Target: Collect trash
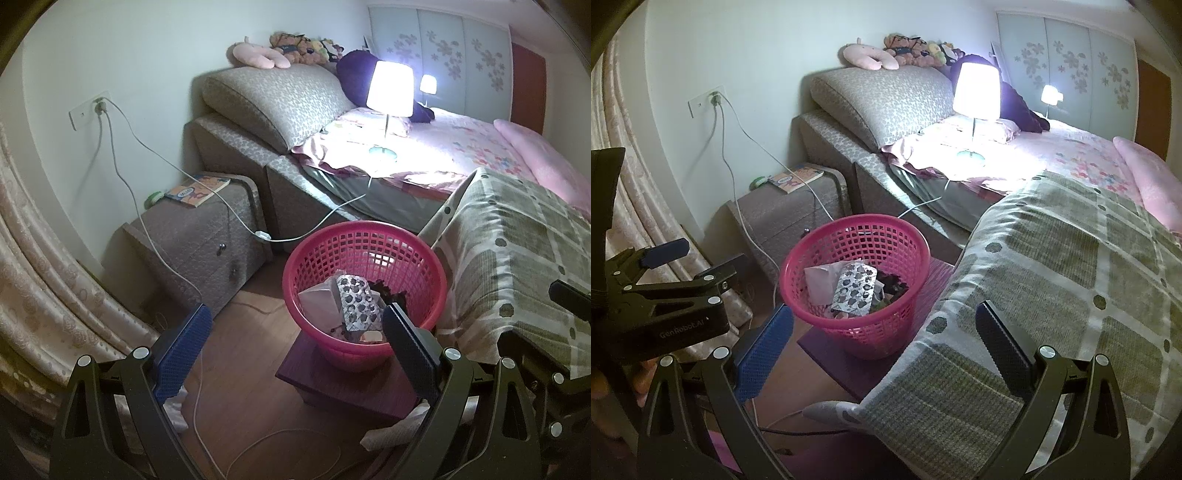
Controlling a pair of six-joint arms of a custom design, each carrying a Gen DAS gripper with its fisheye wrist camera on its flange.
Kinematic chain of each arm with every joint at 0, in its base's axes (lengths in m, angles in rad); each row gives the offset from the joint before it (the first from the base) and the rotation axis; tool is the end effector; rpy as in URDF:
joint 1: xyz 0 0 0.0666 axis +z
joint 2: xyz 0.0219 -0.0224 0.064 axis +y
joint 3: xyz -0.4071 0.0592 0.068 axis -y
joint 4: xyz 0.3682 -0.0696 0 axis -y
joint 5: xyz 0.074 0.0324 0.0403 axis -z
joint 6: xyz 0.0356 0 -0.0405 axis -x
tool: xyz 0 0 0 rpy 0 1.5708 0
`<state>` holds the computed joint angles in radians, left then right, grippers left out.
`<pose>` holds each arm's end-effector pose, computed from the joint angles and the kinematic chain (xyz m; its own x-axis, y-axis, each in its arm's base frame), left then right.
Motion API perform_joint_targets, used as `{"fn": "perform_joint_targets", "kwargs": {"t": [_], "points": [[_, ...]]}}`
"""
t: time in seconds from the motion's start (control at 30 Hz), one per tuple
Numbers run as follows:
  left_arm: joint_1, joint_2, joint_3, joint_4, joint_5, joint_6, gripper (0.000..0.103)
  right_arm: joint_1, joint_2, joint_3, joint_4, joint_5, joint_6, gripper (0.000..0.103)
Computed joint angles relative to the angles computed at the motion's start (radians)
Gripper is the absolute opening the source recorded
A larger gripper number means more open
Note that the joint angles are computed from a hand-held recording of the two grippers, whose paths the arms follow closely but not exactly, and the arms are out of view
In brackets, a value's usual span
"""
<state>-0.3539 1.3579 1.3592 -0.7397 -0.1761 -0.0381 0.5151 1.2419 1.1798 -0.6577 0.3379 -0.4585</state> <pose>0.4251 -0.1508 0.4698 -0.6226 0.2700 -0.7345 0.2436 0.9588 0.1460 0.3567 0.1879 0.4439 -0.6241 0.1265 -0.7710 0.0317 0.9901 0.1368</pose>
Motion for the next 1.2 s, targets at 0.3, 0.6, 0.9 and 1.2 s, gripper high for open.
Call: {"fn": "perform_joint_targets", "kwargs": {"t": [0.3, 0.6, 0.9, 1.2], "points": [[-0.001, -0.001, -0.002, 0.001, -0.001, 0.001, 0.090, 0.004, 0.000, -0.004, 0.001, -0.001, -0.004, 0.096], [-0.001, 0.001, 0.001, 0.000, -0.002, 0.001, 0.090, 0.004, 0.000, -0.005, 0.002, -0.003, -0.007, 0.096], [-0.002, 0.001, 0.001, -0.001, -0.002, 0.001, 0.090, 0.001, 0.000, -0.004, 0.000, -0.006, -0.007, 0.096], [-0.002, 0.000, -0.010, -0.001, -0.003, 0.005, 0.090, 0.002, 0.001, -0.002, -0.001, -0.005, -0.008, 0.096]]}}
